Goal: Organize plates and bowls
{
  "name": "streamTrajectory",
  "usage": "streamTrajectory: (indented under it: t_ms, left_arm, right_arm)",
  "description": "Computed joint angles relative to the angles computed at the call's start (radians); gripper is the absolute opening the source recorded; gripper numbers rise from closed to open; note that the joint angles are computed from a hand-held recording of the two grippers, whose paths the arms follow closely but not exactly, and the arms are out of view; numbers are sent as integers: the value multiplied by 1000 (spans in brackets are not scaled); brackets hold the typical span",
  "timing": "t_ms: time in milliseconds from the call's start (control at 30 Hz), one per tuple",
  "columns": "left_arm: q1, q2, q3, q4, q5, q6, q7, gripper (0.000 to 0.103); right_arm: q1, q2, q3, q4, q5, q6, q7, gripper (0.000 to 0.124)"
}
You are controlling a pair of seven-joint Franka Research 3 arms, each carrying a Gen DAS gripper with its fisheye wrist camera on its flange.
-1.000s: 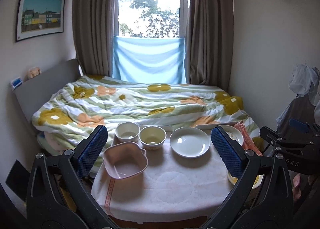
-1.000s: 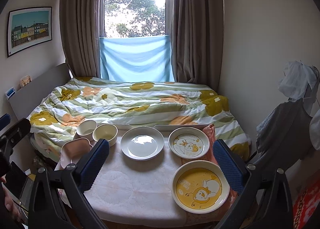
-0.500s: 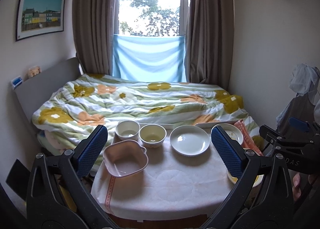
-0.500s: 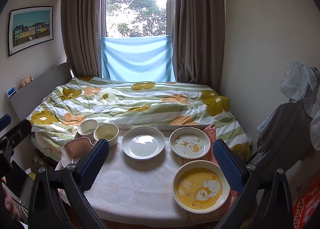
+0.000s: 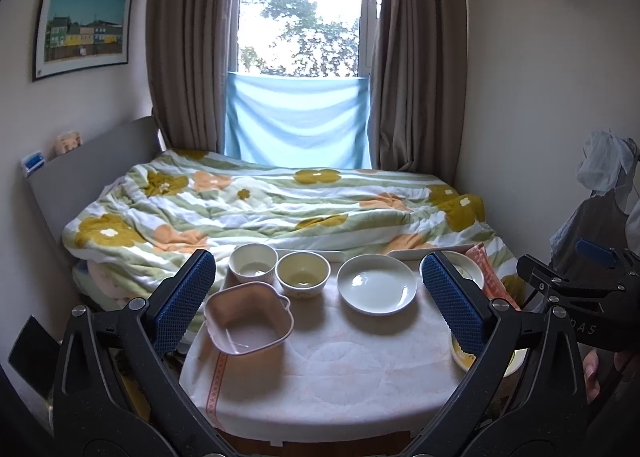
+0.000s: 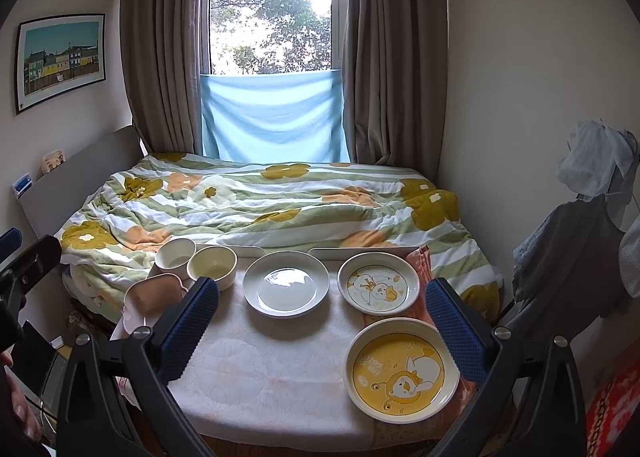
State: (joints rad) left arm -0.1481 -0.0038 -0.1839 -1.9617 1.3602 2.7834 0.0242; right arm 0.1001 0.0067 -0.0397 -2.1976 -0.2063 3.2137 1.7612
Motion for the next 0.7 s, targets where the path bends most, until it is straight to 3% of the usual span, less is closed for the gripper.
streamTrajectory:
  t_ms: [300,700]
  left_arm:
    - [-5,1,-2,5,22,-5,-3,102]
    - [-3,11,4,11,-39,-6,55,102]
  right_arm:
    - [1,1,-4,1,-9,1,11,103]
    - [4,4,-8,2,-9,3,10,103]
